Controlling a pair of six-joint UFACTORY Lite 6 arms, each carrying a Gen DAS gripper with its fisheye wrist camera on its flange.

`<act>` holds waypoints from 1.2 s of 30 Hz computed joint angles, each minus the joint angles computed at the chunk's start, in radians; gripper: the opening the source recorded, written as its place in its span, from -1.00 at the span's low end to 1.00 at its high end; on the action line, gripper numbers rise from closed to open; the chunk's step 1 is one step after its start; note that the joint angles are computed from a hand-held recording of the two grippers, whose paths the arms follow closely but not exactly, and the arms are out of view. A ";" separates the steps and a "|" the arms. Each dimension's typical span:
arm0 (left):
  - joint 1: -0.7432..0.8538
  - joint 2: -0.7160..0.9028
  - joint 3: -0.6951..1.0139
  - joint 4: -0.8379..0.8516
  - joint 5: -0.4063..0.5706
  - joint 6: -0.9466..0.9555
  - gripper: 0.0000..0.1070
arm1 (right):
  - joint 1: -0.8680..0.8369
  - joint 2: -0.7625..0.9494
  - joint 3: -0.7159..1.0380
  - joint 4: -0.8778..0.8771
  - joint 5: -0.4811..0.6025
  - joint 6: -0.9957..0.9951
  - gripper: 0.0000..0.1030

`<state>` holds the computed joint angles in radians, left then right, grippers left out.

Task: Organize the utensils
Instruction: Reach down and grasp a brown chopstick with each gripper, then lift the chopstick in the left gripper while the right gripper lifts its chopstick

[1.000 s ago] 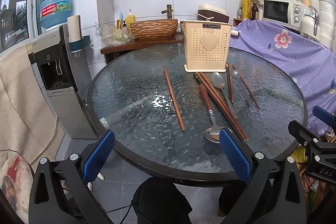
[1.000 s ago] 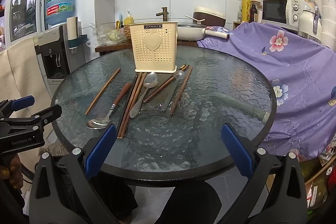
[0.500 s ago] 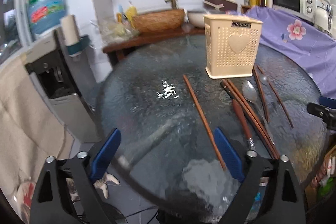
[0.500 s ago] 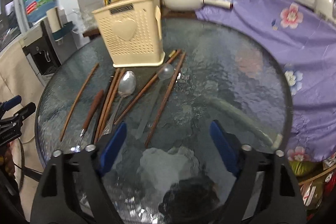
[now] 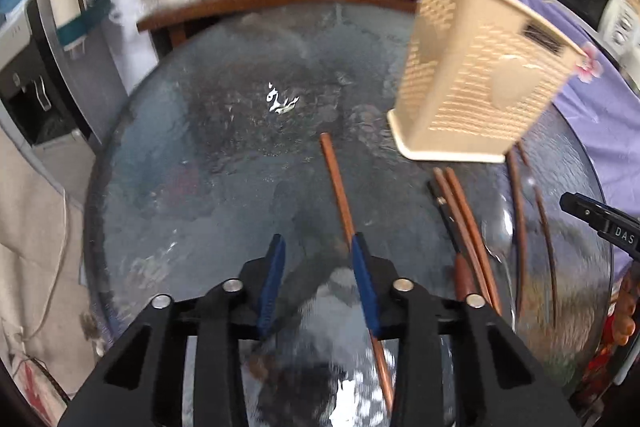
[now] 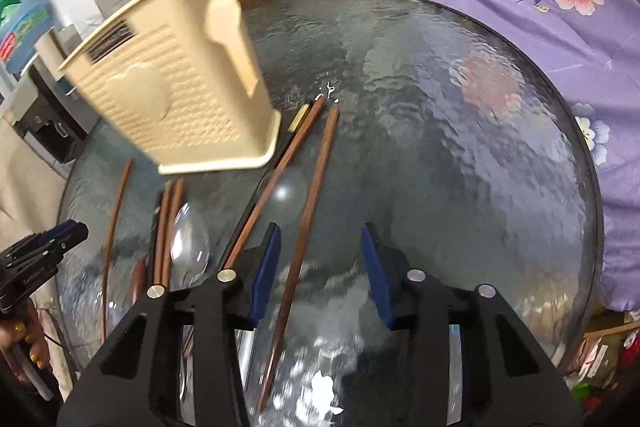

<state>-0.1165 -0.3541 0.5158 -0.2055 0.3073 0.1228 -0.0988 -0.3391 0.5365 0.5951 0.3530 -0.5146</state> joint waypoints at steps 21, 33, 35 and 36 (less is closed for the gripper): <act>0.004 0.391 0.307 -0.144 0.003 0.087 -0.55 | 0.025 0.527 0.456 -0.054 -0.014 0.131 -0.53; -0.062 0.490 0.379 0.124 -0.061 -0.229 -0.62 | 0.089 0.588 0.503 -0.260 -0.062 0.368 -0.70; -0.069 0.498 0.384 0.172 -0.068 -0.279 -0.66 | 0.099 0.598 0.512 -0.295 -0.074 0.407 -0.73; -0.075 0.501 0.386 0.217 -0.071 -0.324 -0.68 | 0.098 0.603 0.514 -0.303 -0.079 0.414 -0.75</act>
<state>-0.1914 0.1473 0.9019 0.0111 0.2361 -0.2008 -0.0007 0.2638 1.0509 0.2922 0.2736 -0.1009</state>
